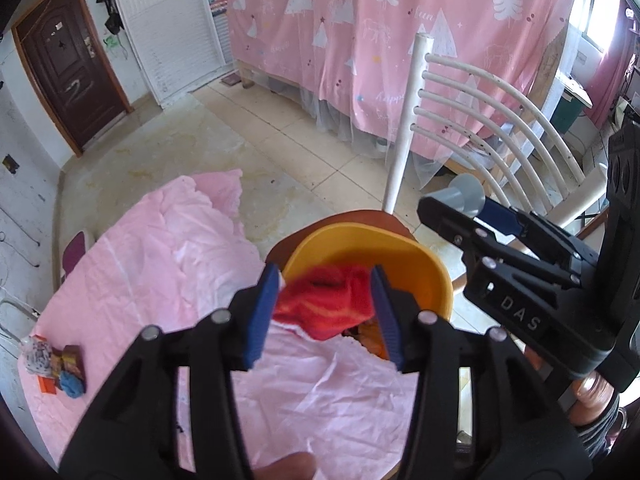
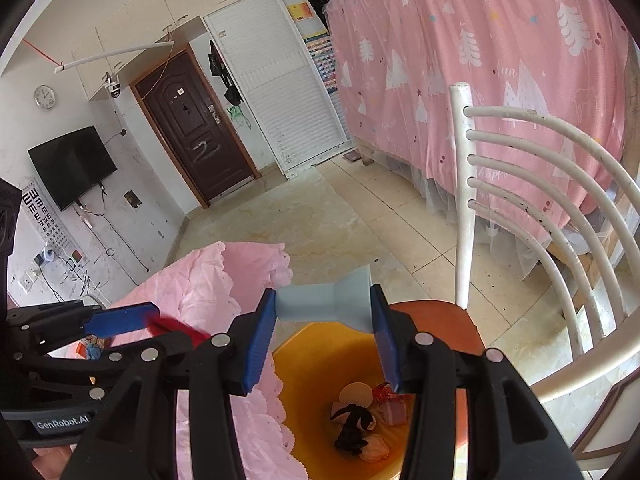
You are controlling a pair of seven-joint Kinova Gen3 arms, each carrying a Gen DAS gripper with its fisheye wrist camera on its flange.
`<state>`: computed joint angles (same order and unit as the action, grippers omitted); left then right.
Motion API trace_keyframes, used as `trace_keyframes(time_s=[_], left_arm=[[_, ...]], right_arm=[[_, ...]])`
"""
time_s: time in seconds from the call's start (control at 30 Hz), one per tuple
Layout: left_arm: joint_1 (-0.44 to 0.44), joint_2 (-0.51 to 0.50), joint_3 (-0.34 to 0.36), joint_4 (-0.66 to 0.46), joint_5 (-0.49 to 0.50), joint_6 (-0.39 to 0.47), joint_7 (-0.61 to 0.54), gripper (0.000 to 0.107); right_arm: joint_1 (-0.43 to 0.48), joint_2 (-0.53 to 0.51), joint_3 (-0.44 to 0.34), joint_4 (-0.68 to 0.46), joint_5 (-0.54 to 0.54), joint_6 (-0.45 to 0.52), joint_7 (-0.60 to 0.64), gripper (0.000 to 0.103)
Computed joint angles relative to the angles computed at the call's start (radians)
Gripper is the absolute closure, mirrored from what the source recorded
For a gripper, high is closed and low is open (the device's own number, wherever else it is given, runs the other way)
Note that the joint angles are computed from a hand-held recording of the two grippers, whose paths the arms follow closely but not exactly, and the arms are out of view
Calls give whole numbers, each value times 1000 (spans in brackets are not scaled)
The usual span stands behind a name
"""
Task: Collect trash
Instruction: 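Open both grippers to drop the cup and cone into the bin, then move both grippers back over the table toward the spool and wrapper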
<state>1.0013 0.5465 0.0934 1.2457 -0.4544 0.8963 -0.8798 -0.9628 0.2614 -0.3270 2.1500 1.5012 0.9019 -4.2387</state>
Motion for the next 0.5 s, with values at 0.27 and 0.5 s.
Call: trace_keyframes(time_s=[0.27, 0.5], left_arm=[[-23, -27, 7, 40, 17, -39, -6, 62], [-41, -74, 6, 98, 14, -63, 16, 62]], right_arm=[[8, 25, 15, -41, -24, -23, 60, 67], [9, 48, 34, -80, -64, -60, 128, 66]])
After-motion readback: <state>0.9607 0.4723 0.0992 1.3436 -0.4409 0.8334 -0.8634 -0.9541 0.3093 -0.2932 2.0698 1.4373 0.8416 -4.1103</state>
